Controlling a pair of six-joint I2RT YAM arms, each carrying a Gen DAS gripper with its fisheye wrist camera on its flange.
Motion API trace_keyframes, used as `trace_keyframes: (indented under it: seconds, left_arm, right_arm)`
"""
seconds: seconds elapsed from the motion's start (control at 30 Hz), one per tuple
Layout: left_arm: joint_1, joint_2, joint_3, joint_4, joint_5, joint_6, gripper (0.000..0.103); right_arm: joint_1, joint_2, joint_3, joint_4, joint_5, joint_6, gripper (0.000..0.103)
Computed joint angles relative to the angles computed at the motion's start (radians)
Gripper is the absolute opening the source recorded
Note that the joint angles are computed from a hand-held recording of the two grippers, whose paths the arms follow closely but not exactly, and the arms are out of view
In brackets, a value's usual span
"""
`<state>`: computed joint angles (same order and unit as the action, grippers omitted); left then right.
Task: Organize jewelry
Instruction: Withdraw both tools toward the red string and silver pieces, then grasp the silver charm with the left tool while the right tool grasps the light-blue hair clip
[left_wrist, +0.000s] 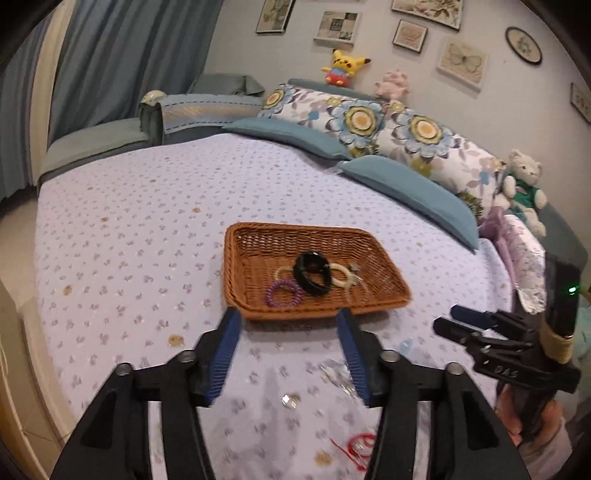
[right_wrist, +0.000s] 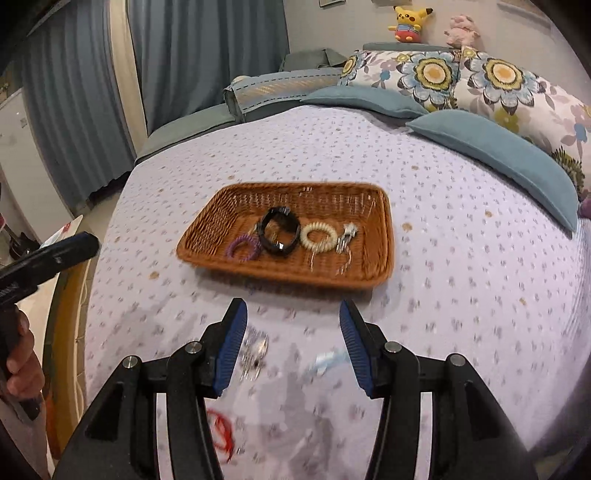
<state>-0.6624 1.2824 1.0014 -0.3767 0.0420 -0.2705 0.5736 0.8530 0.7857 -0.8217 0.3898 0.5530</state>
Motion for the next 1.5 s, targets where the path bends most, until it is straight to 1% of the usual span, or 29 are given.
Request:
trace_keyframes:
  seconds: [0.1,0.17,0.23,0.37,0.47,0.6,0.63,0.77,0.87,1.0,1.1,1.13,1.2,1.23,1.33,1.5]
  left_arm:
    - [-0.042,-0.074,-0.067,0.003,-0.002,-0.016,0.058]
    - [-0.079,-0.106,-0.113,0.000,-0.017,-0.035,0.058]
    - [-0.098,-0.127,-0.160,0.011,-0.006,-0.061,0.058]
    - [-0.122,-0.125,-0.239,0.042,0.003,-0.106,0.058]
    - [-0.123,-0.120,-0.294,0.070,0.015,-0.133,0.058]
    - [-0.133,-0.123,-0.348,0.099,0.027,-0.150,0.058]
    - [-0.137,-0.120,-0.359,0.107,0.033,-0.151,0.058]
    - [-0.176,-0.098,-0.389,0.147,0.046,-0.164,0.058]
    - [-0.210,-0.071,-0.397,0.183,0.063,-0.170,0.051]
    - [-0.257,-0.012,-0.383,0.213,0.056,-0.175,0.050]
    - [-0.266,0.031,-0.378,0.242,0.067,-0.175,0.049]
    - [-0.271,0.047,-0.377,0.254,0.068,-0.175,0.047]
    - [-0.277,0.083,-0.367,0.267,0.076,-0.173,0.040]
    - [-0.278,0.097,-0.364,0.272,0.079,-0.173,0.039]
    - [-0.284,0.134,-0.357,0.287,0.077,-0.174,0.039]
    - [-0.288,0.149,-0.361,0.306,0.084,-0.168,0.038]
  right_arm:
    - [0.075,-0.049,-0.036,-0.062,0.041,0.083,0.055]
    - [0.098,-0.084,-0.061,-0.090,0.042,0.122,0.055]
    - [0.125,-0.114,-0.085,-0.112,0.040,0.155,0.055]
    - [0.242,-0.135,-0.118,-0.177,0.098,0.262,0.055]
    - [0.285,-0.162,-0.149,-0.202,0.107,0.322,0.055]
    - [0.277,-0.207,-0.196,-0.198,0.075,0.350,0.054]
    - [0.271,-0.210,-0.203,-0.191,0.068,0.348,0.053]
    - [0.269,-0.193,-0.230,-0.160,0.054,0.353,0.050]
    - [0.261,-0.187,-0.249,-0.140,0.049,0.350,0.049]
    - [0.172,-0.212,-0.283,-0.110,0.011,0.302,0.049]
    - [0.022,-0.224,-0.308,-0.055,-0.056,0.212,0.049]
    - [-0.024,-0.217,-0.313,-0.033,-0.079,0.185,0.049]
    - [-0.120,-0.179,-0.321,0.026,-0.121,0.134,0.049]
    - [-0.161,-0.148,-0.322,0.063,-0.138,0.112,0.049]
    - [-0.255,-0.030,-0.316,0.180,-0.176,0.069,0.049]
    - [-0.338,0.161,-0.294,0.328,-0.231,0.037,0.049]
